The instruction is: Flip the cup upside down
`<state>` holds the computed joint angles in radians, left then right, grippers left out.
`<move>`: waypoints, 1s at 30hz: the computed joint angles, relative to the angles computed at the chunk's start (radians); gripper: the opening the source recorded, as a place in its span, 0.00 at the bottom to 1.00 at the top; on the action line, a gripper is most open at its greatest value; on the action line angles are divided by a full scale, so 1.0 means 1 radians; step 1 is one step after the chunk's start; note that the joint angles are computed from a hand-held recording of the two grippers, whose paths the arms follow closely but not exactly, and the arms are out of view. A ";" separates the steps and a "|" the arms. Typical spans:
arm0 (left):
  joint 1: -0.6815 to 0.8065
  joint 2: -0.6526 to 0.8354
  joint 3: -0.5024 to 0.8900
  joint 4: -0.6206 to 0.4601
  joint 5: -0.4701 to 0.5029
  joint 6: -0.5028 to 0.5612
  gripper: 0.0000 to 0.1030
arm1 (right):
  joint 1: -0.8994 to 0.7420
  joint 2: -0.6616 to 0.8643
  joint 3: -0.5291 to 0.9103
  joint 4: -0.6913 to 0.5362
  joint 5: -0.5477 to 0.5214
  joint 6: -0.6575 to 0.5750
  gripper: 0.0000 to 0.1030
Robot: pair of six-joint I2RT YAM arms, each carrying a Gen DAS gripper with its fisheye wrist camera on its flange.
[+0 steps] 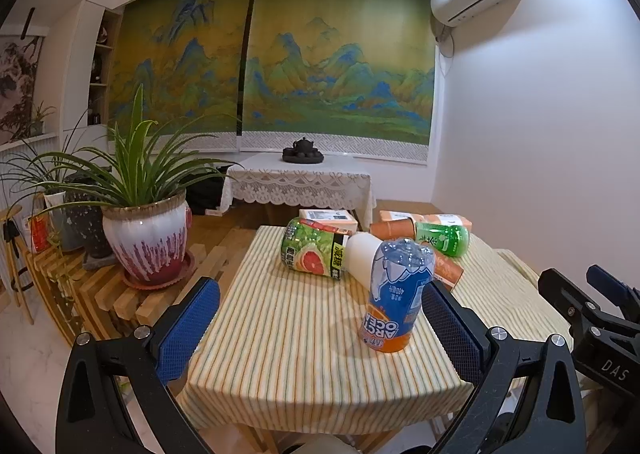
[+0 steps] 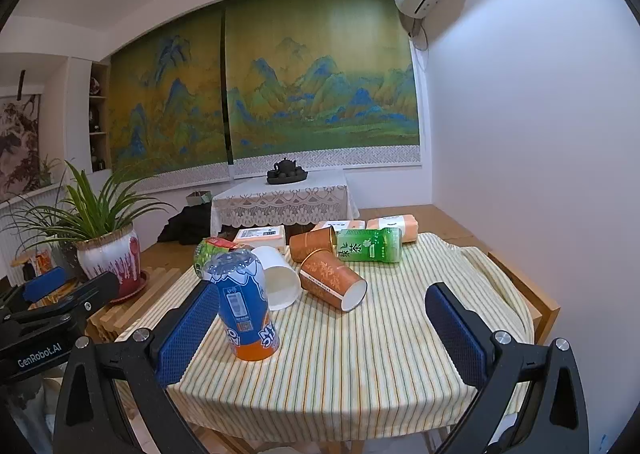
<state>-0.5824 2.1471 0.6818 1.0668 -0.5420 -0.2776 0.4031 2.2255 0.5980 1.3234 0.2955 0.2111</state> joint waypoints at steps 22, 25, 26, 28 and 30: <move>-0.001 0.009 0.021 -0.016 0.000 0.000 0.99 | -0.011 0.009 0.019 -0.025 -0.011 0.004 0.99; -0.002 0.008 0.020 -0.016 -0.001 0.001 0.99 | -0.011 0.009 0.020 -0.028 -0.011 0.004 0.99; -0.001 0.007 0.020 -0.016 -0.001 0.001 0.99 | -0.010 0.007 0.020 -0.030 -0.010 0.003 0.99; 0.002 0.006 0.018 -0.016 0.004 0.003 0.99 | -0.009 0.006 0.023 -0.037 -0.009 0.001 0.99; 0.003 0.005 0.017 -0.014 0.003 0.003 0.99 | -0.010 0.003 0.022 -0.038 -0.011 0.000 0.99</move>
<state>-0.5798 2.1523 0.6988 1.0527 -0.5390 -0.2747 0.3929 2.2288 0.6196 1.2857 0.2849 0.2107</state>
